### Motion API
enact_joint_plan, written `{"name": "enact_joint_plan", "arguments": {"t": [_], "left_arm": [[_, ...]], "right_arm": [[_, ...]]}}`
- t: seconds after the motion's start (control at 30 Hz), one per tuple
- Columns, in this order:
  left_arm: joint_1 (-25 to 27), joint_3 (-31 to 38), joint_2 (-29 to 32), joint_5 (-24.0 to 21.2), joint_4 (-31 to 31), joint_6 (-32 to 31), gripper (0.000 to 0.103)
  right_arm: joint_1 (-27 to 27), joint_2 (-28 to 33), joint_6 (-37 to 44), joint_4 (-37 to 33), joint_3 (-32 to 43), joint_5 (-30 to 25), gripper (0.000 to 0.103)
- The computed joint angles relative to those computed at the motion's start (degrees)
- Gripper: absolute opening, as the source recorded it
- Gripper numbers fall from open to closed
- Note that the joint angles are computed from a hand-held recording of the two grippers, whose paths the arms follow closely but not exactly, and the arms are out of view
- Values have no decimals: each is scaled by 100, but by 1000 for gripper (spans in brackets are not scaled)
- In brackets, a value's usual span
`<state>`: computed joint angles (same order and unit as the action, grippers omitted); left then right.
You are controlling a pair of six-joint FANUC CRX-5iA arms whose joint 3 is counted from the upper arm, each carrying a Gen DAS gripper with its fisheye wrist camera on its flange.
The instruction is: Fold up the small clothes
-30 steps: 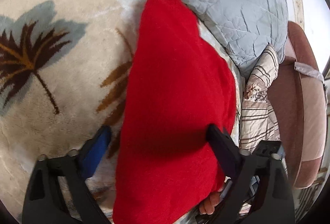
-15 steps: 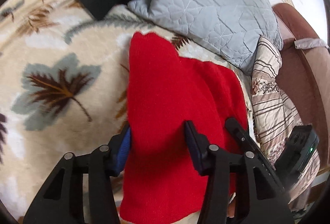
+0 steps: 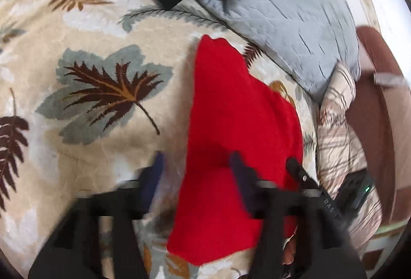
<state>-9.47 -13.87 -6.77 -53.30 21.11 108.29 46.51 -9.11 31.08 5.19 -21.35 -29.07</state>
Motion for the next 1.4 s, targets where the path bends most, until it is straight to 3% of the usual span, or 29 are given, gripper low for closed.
{"name": "enact_joint_plan", "arguments": {"t": [0.07,0.2,0.3,0.37,0.43,0.5,0.63,1.0,1.2,1.4], "left_arm": [[105,-139,105,210,377,-300,65],[197,-747,409,491,2118,-1483,79],[75,-738,657,483,2478,-1773,80],[-39,-686,712,618,2413,-1715,80],[-100,-571,714,670,2156,-1520,77],[-132,-473,713,677,1937,-1366,67],[-192,-373,613,731,1589,-1224,59],[-112,-530,-15,687,1123,-890,57],[192,-825,-645,360,830,-825,58],[778,-1618,-1379,57,1227,-1316,59]], "right_arm": [[-188,75,569,-695,181,54,63],[-623,355,1811,-2178,665,-134,71],[-906,543,2535,-3105,907,-289,71],[-815,531,2487,-2930,867,-202,70],[-590,486,2134,-2291,743,-73,59],[-346,440,1690,-1513,582,52,45],[-96,345,1112,-638,356,234,39],[-94,232,2192,-1782,673,167,38],[303,225,2251,-1791,776,27,38],[819,175,1907,-1566,634,77,38]]}}
